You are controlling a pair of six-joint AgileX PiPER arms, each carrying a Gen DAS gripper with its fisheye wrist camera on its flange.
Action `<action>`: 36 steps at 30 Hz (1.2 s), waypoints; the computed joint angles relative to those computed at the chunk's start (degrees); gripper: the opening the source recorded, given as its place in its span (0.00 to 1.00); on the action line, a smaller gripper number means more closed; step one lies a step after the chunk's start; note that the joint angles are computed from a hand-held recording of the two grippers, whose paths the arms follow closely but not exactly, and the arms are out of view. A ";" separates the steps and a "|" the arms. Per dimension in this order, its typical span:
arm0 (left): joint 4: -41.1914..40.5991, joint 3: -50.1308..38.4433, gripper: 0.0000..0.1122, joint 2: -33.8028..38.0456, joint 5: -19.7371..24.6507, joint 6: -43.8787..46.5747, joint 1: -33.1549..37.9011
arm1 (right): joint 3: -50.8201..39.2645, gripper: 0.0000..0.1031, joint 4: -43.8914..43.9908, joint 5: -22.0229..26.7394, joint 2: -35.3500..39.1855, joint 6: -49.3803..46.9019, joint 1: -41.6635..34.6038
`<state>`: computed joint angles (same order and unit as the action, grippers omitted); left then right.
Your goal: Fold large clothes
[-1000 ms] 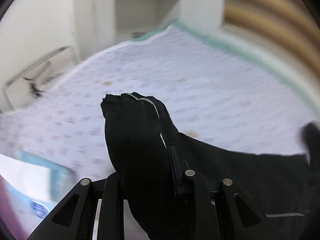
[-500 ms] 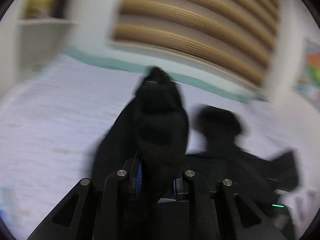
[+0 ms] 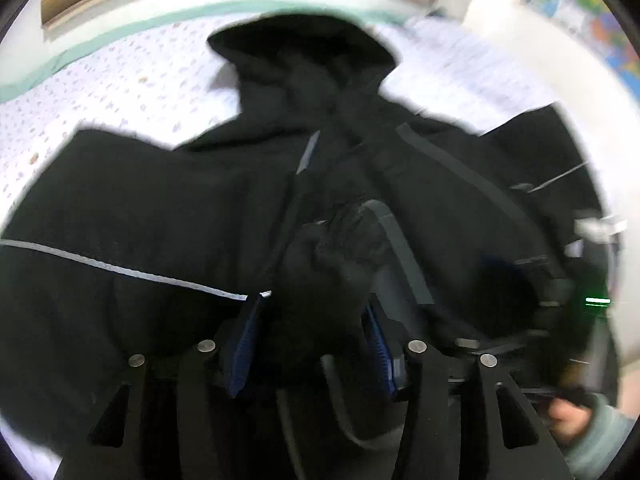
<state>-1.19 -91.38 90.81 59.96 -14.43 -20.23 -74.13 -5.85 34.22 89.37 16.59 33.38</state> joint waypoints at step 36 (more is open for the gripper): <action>5.29 8.44 0.61 -19.46 -3.16 -18.19 3.12 | -51.73 0.36 -1.08 33.21 9.78 -10.33 -5.35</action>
